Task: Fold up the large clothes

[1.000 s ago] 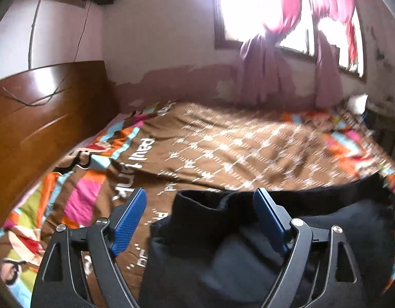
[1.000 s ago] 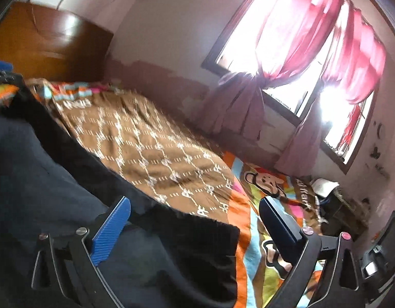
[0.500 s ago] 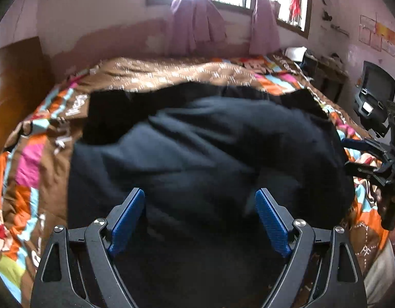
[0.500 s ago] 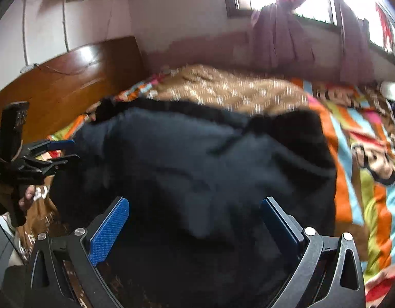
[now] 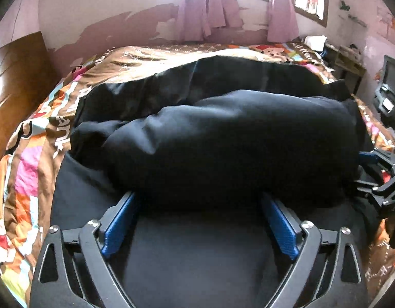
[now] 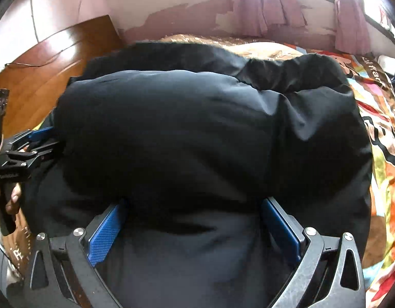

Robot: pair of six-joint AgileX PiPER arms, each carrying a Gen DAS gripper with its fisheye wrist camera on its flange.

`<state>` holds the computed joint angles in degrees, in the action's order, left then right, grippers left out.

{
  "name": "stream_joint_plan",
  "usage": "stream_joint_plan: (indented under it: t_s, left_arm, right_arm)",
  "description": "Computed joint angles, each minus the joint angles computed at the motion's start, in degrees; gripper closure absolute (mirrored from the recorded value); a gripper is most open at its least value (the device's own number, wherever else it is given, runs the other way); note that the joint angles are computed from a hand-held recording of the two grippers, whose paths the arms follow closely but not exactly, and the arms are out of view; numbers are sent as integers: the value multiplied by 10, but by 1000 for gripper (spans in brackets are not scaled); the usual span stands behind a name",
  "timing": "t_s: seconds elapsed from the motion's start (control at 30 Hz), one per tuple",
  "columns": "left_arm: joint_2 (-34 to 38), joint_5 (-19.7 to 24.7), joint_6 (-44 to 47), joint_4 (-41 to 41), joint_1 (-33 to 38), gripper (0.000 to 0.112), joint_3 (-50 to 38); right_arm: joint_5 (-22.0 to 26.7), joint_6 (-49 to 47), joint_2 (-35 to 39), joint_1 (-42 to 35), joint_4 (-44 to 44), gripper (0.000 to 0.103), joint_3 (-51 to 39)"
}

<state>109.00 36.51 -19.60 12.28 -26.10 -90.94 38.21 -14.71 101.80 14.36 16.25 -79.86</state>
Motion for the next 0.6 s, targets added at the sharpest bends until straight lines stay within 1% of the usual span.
stream_joint_plan:
  t_s: [0.1,0.2,0.27,0.33,0.43,0.53,0.6]
  left_arm:
    - [26,16,-12,19,-1,15,-36]
    - [47,31,-1,12,7,14,-69]
    - [64,44,12,5,13,10,-95]
    - [83,61,32,-16,21,10,-127]
    - [106,80,57,-37,30,10,-164]
    - [127,103,79,-60,41,10,-202]
    - [140,117,86,-68,46,10,-225]
  right_arm:
    - [26,20,32,-1,-18,0,-53]
    - [56,37,66,-5,-27,0,-110]
    - [84,55,90,-6,-43,0,-156]
    - [106,69,105,-6,-50,0,-185]
    - [170,94,156,-11,-55,0,-277]
    - [217,98,198,-15,-60,0,-351]
    - [259,97,236,-19,-62,0,-417]
